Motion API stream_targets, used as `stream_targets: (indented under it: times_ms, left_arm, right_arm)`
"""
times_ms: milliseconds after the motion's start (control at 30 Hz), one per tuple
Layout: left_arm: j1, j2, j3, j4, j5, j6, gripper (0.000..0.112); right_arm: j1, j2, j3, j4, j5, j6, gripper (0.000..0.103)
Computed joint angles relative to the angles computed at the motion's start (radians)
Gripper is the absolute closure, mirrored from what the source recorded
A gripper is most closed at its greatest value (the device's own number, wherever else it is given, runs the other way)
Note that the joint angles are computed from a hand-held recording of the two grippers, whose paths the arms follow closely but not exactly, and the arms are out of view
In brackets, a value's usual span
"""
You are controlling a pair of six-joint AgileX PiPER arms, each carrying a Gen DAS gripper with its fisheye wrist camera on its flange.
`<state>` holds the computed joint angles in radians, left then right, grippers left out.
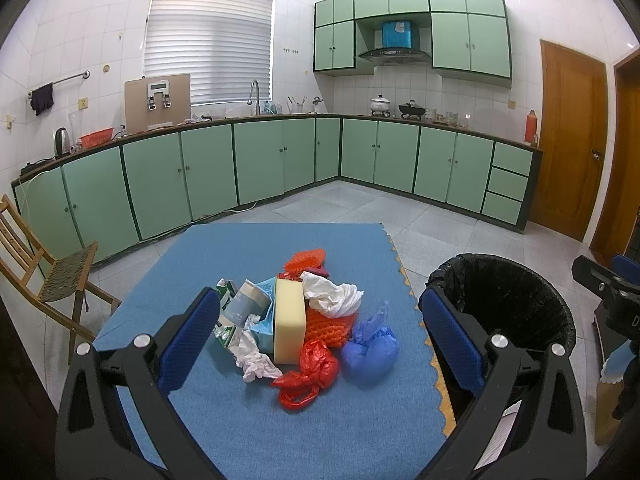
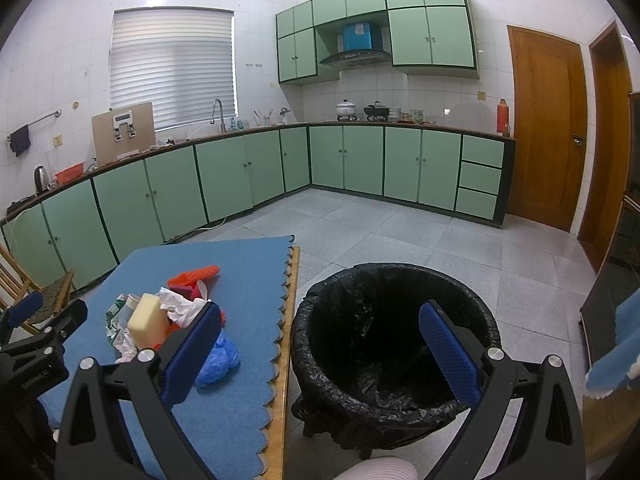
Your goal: Collect trash
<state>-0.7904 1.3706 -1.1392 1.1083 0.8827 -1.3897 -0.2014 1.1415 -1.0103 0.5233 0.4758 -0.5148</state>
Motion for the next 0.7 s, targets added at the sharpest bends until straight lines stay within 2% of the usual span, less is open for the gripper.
stream_targets:
  times_ms: [700]
  left_arm:
    - [-0.004, 0.001, 0.002, 0.006, 0.002, -0.007, 0.014]
  right_arm:
    - [-0.005, 0.000, 0.004, 0.011, 0.002, -0.014, 0.006]
